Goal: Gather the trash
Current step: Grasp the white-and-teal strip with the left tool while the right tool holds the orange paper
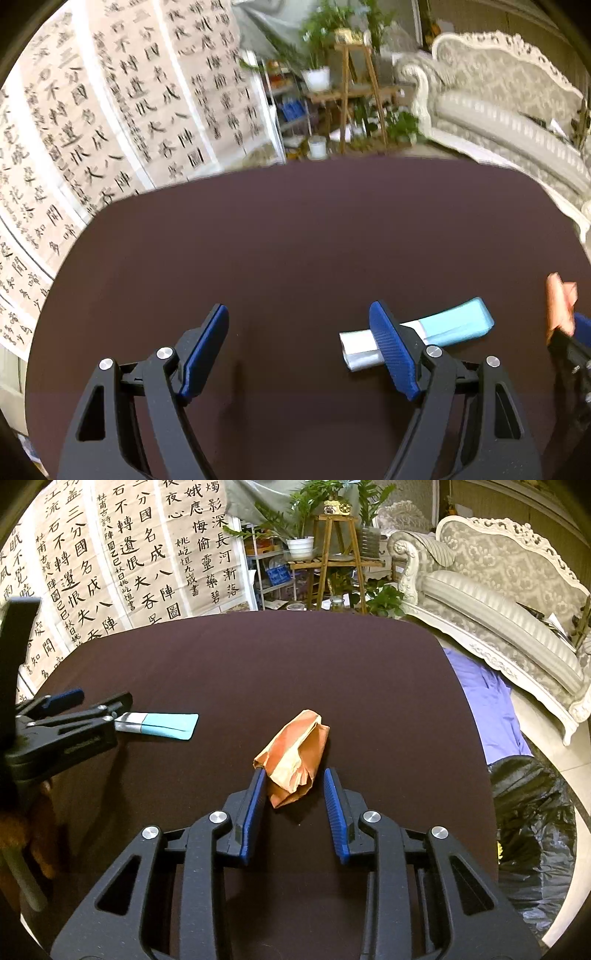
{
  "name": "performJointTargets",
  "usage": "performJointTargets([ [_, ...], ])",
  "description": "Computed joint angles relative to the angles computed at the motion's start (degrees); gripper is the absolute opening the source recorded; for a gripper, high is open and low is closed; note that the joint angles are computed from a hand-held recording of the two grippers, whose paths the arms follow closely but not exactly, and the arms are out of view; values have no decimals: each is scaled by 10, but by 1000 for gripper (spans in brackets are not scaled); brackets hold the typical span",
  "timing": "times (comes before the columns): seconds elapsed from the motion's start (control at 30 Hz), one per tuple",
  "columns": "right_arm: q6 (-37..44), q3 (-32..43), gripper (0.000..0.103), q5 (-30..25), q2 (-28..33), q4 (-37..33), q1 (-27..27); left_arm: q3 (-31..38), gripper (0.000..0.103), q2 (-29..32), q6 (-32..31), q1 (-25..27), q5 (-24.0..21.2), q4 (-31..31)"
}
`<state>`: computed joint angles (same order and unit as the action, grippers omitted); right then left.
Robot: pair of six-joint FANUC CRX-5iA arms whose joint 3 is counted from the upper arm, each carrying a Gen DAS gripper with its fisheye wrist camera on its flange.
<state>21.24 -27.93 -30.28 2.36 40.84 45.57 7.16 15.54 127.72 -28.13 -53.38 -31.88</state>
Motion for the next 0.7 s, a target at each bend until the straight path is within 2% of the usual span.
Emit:
performJointTargets([
  [0.17,3,4,32,-1,3,-1,-1,-17,76,-12,-23,-3,5,9],
  [0.4,2,0,32,0,-1,-1,0,-48,76,-37,-10,-16,11,6],
  [0.57,2,0,32,0,0,-2,0,-52,76,-42,-12,-4,16,24],
  [0.7,4,3,32,1,1,-3,-1,-59,76,-57,10,-4,26,21],
])
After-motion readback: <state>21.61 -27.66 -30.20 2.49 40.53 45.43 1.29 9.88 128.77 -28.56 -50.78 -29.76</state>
